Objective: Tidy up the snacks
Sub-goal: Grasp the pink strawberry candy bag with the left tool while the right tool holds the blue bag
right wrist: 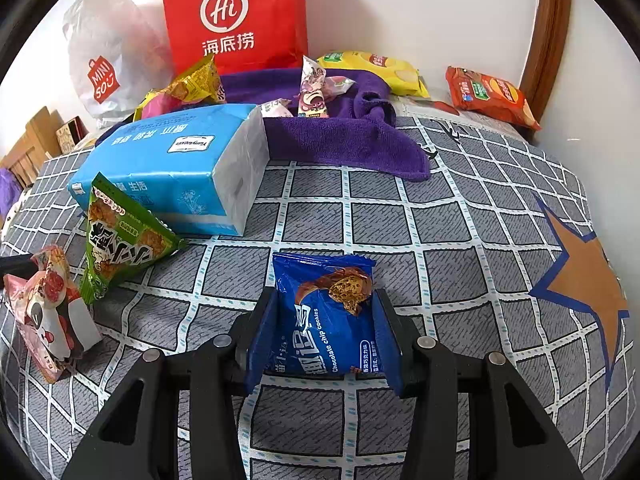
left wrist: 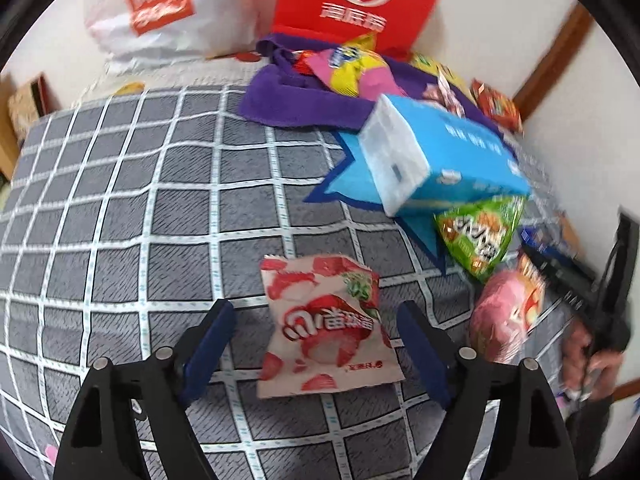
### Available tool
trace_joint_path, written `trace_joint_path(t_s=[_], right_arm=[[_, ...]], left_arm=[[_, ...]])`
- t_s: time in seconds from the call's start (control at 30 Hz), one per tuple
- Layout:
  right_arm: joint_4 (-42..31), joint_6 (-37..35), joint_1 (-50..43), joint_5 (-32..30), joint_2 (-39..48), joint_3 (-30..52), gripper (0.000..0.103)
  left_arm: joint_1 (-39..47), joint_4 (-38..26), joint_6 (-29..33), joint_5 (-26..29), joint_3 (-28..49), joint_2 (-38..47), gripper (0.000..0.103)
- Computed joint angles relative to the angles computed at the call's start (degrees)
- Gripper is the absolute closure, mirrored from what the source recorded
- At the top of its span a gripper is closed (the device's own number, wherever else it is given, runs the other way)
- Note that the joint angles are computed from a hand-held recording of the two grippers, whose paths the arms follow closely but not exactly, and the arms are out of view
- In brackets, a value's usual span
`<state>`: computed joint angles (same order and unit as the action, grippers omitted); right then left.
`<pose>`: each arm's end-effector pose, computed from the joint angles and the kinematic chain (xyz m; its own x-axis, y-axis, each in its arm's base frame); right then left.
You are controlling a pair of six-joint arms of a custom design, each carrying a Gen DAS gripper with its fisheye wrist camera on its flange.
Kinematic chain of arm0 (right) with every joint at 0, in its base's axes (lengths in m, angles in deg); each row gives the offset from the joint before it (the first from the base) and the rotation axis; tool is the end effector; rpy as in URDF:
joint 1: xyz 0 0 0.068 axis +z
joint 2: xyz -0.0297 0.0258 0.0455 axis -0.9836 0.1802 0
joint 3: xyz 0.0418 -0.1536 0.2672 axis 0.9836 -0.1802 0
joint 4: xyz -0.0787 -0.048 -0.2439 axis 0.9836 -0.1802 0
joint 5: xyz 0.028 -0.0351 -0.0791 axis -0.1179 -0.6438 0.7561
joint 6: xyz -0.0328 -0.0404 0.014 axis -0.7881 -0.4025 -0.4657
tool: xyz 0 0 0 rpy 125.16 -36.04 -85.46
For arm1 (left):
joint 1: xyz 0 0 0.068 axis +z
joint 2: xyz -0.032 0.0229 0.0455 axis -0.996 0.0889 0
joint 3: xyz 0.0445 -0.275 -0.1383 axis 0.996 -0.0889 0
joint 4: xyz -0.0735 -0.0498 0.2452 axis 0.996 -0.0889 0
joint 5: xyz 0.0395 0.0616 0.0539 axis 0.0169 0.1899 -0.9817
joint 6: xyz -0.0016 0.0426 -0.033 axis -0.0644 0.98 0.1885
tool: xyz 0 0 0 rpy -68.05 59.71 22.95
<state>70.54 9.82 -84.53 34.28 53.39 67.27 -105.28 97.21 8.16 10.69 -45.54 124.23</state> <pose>0.2106 -0.0118 0.0476 -0.8043 -0.0546 -0.5918 -0.1211 0.9899 0.0733 0.1950 -0.0737 0.0869 -0.8972 -0.0068 -0.4416 0.0815 0.9801 -0.1808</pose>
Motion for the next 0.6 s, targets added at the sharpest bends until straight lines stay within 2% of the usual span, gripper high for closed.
trace_joint_path(t_s=[0.13,0.2,0.23,0.27,0.37,0.5,0.6], right_arm=[[0.0,0.0,0.0,0.0,0.0,0.0,0.057],[0.0,0.0,0.0,0.0,0.0,0.0,0.057],[0.0,0.0,0.0,0.0,0.0,0.0,0.057],[-0.1,-0.1,0.0,0.0,-0.1,0.0,0.057],[-0.3,-0.1,-0.1,-0.1,-0.2,0.0,0.057],[-0.2,-0.2,-0.4,-0.3,-0.7,-0.3,0.062],[2.7,-0.3,-0.1,-0.9,-2.3,-2.9,0.062]], left_arm=[[-6.3,1.1,-1.9,-8.5,0.5,2.0,0.023],[-9.0,1.9,-2.6,-13.3,0.2,2.5,0.036],[-9.2,2.2,-2.5,-13.9,-0.3,2.1,0.043],[-9.0,2.8,-2.4,-13.4,-0.8,1.5,0.047],[-7.7,2.2,-2.6,-11.3,-1.4,-0.2,0.052],[-4.7,-0.1,-2.3,-6.3,-1.0,-2.7,0.052],[-3.7,-2.0,-2.5,-3.5,-1.0,-5.3,0.052]])
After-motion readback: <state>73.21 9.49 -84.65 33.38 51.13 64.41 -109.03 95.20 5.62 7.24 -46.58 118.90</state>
